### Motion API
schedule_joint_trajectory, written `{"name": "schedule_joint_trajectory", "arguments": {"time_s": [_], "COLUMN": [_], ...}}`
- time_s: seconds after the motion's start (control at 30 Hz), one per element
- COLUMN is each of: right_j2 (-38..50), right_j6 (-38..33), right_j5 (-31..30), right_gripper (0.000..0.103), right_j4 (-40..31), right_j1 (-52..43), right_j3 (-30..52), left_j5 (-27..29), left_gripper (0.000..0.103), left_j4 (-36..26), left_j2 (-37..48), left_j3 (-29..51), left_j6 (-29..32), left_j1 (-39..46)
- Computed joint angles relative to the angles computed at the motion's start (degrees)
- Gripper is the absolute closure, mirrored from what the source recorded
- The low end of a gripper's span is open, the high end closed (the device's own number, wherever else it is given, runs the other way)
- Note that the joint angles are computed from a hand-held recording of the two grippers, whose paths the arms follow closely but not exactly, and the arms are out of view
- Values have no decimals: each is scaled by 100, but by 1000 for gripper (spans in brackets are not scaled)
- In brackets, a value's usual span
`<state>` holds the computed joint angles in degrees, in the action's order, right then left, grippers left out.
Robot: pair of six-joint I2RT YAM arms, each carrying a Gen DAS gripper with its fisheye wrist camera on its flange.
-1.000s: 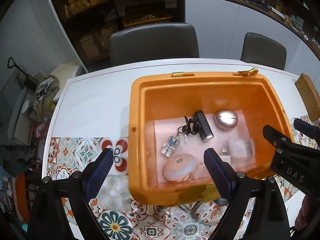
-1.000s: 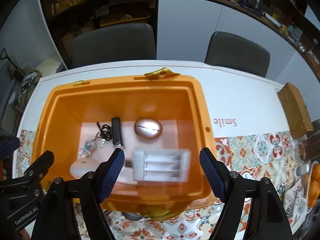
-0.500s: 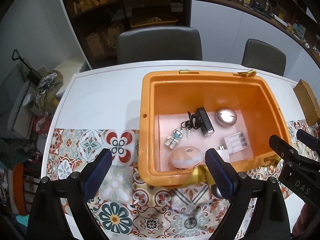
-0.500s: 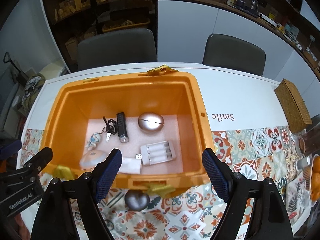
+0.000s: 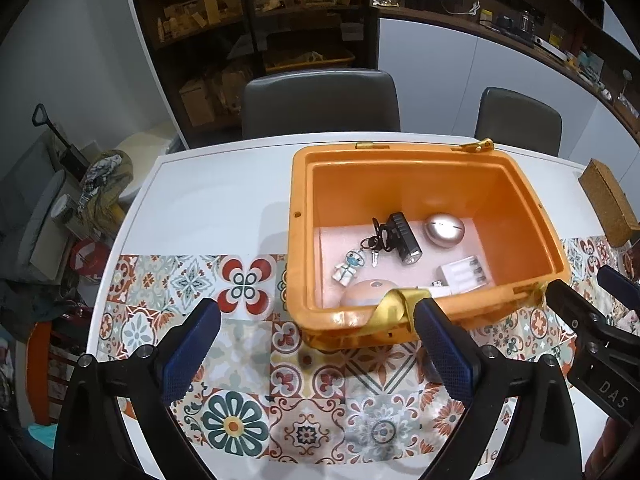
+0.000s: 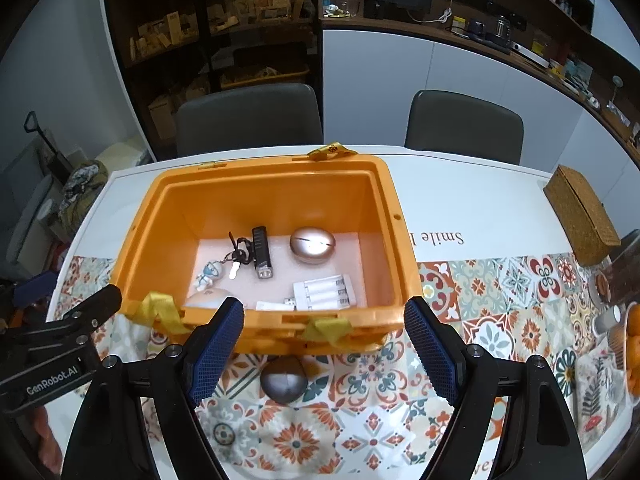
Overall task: Organize rigid objects
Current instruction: 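Withdraw both grippers and move the right gripper toward the grey rounded object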
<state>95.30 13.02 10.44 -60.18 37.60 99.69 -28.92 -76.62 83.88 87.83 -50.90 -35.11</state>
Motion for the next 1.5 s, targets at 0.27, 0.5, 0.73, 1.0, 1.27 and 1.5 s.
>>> {"name": "schedule_joint_trajectory", "arguments": {"time_s": [0.27,0.5,0.73,1.0,1.27,1.5], "right_j2": [-587,-1045,-1216,-1361,-1296,-1177], "right_j6": [73,108,102,124,134,145], "right_j5": [-139,-166,-158,-203,-245,-303], "right_gripper": [21,21,21,21,21,21], "right_j4": [370,695,712,919,918,968], "right_j1": [26,118,200,263,340,366], "right_j3": [-792,-1404,-1748,-2176,-2417,-2598], "left_j5": [-64,-141,-52,191,425,565], "left_gripper": [4,4,4,4,4,4], "left_j4": [-19,-25,72,254,413,549], "left_j2": [-270,-394,-548,-665,-688,-684], "left_j3": [-341,-613,-981,-1417,-1788,-2046], "left_j6": [-430,-705,-980,-1213,-1305,-1433], "left_j1": [-363,-639,-863,-926,-936,-968]}}
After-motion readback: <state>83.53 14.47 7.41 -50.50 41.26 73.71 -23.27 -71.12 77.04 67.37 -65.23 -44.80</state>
